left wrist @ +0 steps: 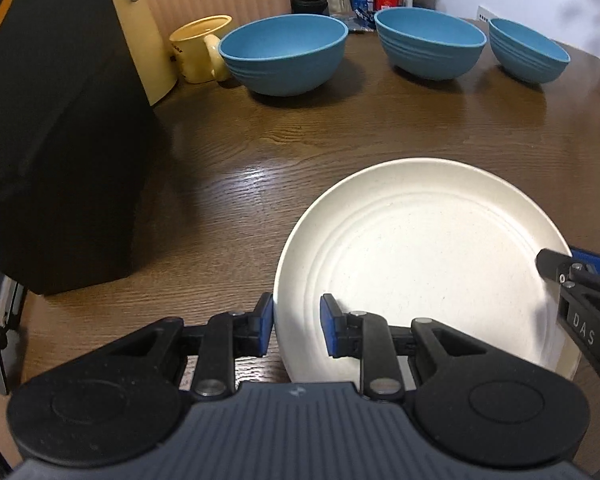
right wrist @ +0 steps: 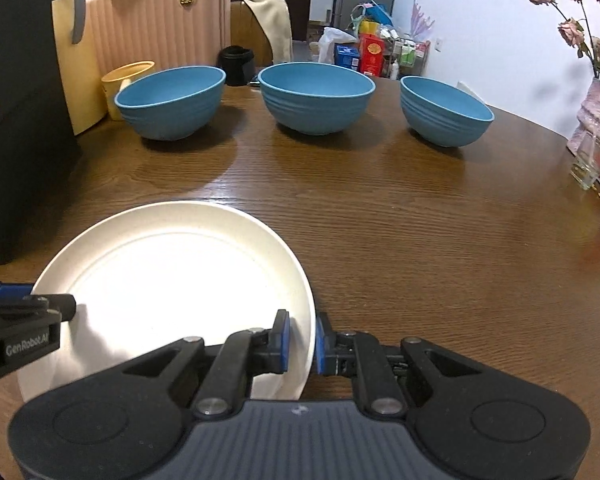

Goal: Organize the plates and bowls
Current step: 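Open both tools to release the plate on the stack, then lift both open tools off the plates and move toward the blue bowls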

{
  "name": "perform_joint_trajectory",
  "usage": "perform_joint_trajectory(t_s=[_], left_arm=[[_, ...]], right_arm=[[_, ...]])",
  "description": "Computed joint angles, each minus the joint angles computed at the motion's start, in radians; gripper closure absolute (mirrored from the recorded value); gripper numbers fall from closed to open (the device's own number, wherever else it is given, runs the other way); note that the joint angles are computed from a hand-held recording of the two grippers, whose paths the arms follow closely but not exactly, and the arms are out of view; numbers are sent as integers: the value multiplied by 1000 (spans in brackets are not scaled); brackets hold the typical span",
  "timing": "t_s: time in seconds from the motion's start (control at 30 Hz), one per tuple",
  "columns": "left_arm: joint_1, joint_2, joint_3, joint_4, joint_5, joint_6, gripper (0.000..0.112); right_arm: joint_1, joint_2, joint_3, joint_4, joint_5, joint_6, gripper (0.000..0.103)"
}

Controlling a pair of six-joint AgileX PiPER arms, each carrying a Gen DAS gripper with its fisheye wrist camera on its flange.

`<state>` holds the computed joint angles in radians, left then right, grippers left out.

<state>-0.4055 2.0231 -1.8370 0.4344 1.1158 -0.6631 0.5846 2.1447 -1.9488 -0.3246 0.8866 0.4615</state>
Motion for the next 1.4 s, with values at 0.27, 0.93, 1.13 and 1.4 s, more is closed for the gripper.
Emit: perform_joint_trajectory(t_s=[0.27, 0.93, 1.13, 1.4], left_arm=[[8, 24, -37, -17, 10, 77, 85], [63, -109, 78, -57, -88, 87, 9], [89, -188, 173, -120, -148, 98, 9], [108, -295, 302, -137, -211, 62, 9]], right_arm=[[8, 7, -7, -22, 5, 67, 90], [-37, -97, 118, 115, -62, 160, 8], [-6, -153, 167, 103, -61, 218, 0], [55, -220, 211, 34, -41, 270, 0]])
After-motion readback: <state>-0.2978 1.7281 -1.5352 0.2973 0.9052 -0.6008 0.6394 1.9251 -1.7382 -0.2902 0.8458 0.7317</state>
